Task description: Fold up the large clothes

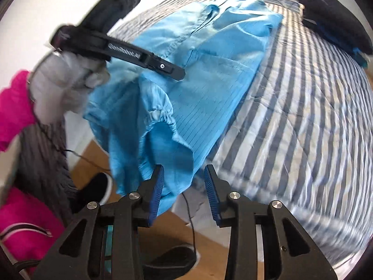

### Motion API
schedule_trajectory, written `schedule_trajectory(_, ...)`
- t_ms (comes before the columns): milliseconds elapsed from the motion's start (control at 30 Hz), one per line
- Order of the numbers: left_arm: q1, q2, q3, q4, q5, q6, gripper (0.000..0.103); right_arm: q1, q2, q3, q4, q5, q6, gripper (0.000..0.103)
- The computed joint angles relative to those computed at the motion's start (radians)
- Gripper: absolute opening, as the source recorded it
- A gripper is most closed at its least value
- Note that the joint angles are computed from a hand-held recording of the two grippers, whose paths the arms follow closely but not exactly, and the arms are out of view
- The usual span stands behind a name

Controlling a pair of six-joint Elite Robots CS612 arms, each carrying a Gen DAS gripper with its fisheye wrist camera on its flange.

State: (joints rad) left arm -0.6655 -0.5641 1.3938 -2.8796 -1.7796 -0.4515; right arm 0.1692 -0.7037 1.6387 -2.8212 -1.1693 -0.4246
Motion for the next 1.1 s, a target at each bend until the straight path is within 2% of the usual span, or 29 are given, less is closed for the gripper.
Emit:
schedule_trajectory(67,0.002,0.004,-0.005,0.007,-0.006,-0.004,0.025,0.008,0.015,-0.019,0.009,-0.001,-0.018,0.033)
schedule_trajectory(100,0.003,0.007,-0.008,0.009,-0.007,-0.009,0.025,0.010,0.021,-0.032,0.035,0.006,-0.034,0.028)
schedule_trajectory(133,0.002,0.008,-0.010,0.010,-0.006,-0.012,0.026,0.008,0.022,-0.037,0.057,0.005,-0.048,0.007)
schedule_trajectory(167,0.002,0.009,-0.011,0.010,-0.003,-0.011,0.026,0.014,0.022,-0.046,0.083,-0.002,-0.058,0.003)
schedule_trajectory(200,0.001,0.009,-0.012,0.010,0.001,-0.010,0.025,0.016,0.018,-0.043,0.092,0.002,-0.062,0.002)
schedule_trajectory(300,-0.003,0.011,-0.013,0.008,0.010,0.001,0.025,0.023,-0.012,0.010,-0.028,-0.015,-0.023,0.000)
schedule_trajectory(367,-0.002,0.012,-0.011,-0.003,0.008,0.004,0.025,0.022,-0.029,0.040,-0.130,-0.033,0.062,0.000)
schedule_trajectory(467,-0.001,0.017,-0.008,-0.023,0.003,0.003,0.025,0.030,-0.037,0.092,-0.311,-0.116,0.249,0.000)
schedule_trajectory(567,0.002,0.021,-0.006,-0.040,-0.004,0.002,0.025,0.046,-0.028,0.120,-0.340,-0.100,0.361,0.000)
schedule_trajectory(600,0.003,0.021,-0.005,-0.041,-0.007,0.003,0.025,0.058,-0.025,0.123,-0.327,-0.093,0.363,0.000)
schedule_trajectory(633,0.004,0.022,-0.006,-0.042,-0.009,0.006,0.025,0.067,-0.022,0.125,-0.295,-0.052,0.340,0.000)
schedule_trajectory(700,0.007,0.021,-0.006,-0.040,-0.014,0.015,0.025,0.074,-0.024,0.127,-0.248,0.012,0.259,0.000)
schedule_trajectory(733,0.008,0.021,-0.006,-0.036,-0.016,0.019,0.025,0.078,-0.030,0.132,-0.234,0.017,0.220,0.000)
schedule_trajectory(800,0.007,0.017,-0.006,-0.026,-0.013,0.024,0.025,0.064,-0.036,0.136,-0.234,0.030,0.232,0.000)
schedule_trajectory(867,0.005,0.010,-0.003,-0.015,-0.002,0.036,0.025,0.022,-0.032,0.131,-0.227,0.072,0.339,0.000)
schedule_trajectory(933,0.000,0.002,0.004,-0.016,0.015,0.043,0.025,-0.014,-0.019,0.118,-0.234,0.072,0.452,0.000)
schedule_trajectory(1033,-0.007,-0.017,0.023,-0.037,0.038,0.048,0.025,-0.055,0.012,0.075,-0.167,0.119,0.554,0.000)
schedule_trajectory(1100,-0.014,-0.031,0.035,-0.055,0.049,0.067,0.025,-0.069,0.030,0.057,-0.133,0.146,0.617,0.000)
